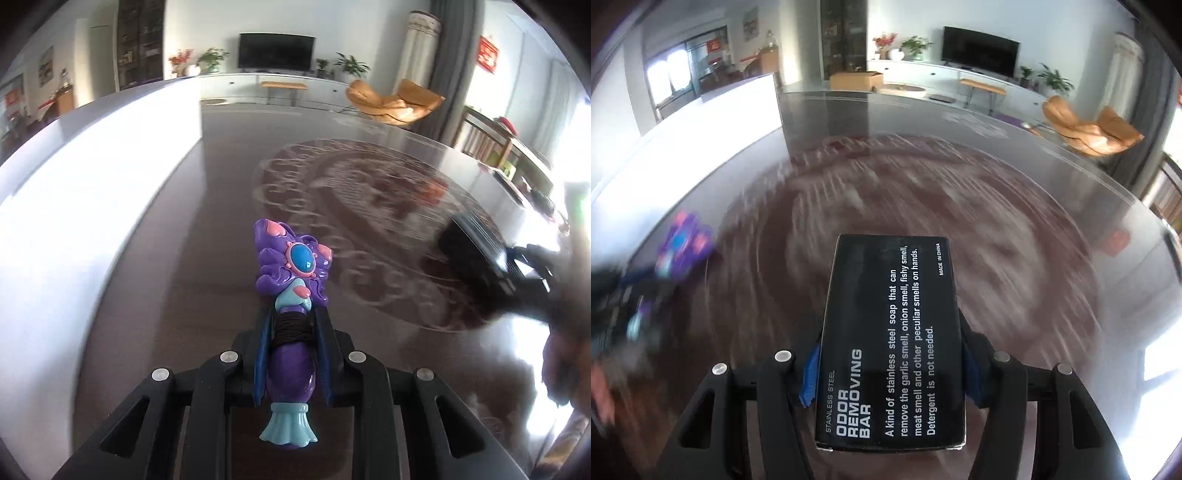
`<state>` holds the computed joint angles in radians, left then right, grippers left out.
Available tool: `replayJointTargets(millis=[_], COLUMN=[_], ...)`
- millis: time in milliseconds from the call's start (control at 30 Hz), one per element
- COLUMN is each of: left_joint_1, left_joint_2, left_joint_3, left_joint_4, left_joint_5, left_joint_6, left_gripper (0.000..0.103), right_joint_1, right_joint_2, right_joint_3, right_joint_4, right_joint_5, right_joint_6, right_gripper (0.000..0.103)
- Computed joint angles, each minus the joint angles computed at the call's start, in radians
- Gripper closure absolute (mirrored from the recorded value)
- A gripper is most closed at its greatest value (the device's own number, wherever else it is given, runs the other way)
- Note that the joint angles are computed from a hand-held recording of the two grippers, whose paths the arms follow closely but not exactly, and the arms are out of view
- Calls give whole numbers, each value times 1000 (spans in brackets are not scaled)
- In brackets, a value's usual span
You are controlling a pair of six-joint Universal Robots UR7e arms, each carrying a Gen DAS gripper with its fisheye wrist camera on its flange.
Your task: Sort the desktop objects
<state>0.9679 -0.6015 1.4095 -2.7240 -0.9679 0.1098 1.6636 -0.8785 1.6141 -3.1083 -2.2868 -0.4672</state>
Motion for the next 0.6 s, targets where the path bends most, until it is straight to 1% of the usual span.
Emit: replayJointTargets(millis=[100, 167, 200, 233, 267, 300, 333, 367, 400, 433, 467, 600], left_joint_1=[-16, -27, -33, -36, -38, -44, -55, -56, -49, -37, -33, -33], left_joint_2=[30, 66, 79, 83, 89, 95, 96, 105, 97, 86, 87, 88], left_joint_3=[-22, -59, -74, -79, -87, -90, -85, -100, -101, -102, -109, -105], left_joint_4=[6, 13, 23, 29, 38, 53, 68, 94, 120, 149, 151, 147], left_joint_5=[2, 38, 58, 63, 63, 78, 118, 149, 139, 105, 98, 103], left_joint_6=[0, -1, -1, 9, 26, 45, 38, 20, -5, -32, -36, -35], left_gripper=[80, 79, 77, 69, 55, 43, 13, 0, 0, 0, 0, 0], right_joint_1=[-12, -18, -17, -15, -11, -10, -11, -11, -12, -13, -14, -16], right_joint_2=[-75, -105, -112, -111, -105, -106, -111, -112, -116, -119, -120, -109], right_joint_3=[147, 188, 197, 193, 187, 187, 194, 194, 198, 197, 198, 184], right_joint_4=[-131, -145, -140, -130, -129, -129, -126, -122, -119, -110, -107, -106], right_joint_5=[-8, -8, -11, -26, -45, -51, -46, -44, -40, -35, -33, -35], right_joint_6=[-14, 5, 22, 40, 49, 56, 59, 62, 67, 75, 78, 59], right_gripper=[43, 40, 27, 17, 16, 16, 16, 16, 16, 14, 14, 12])
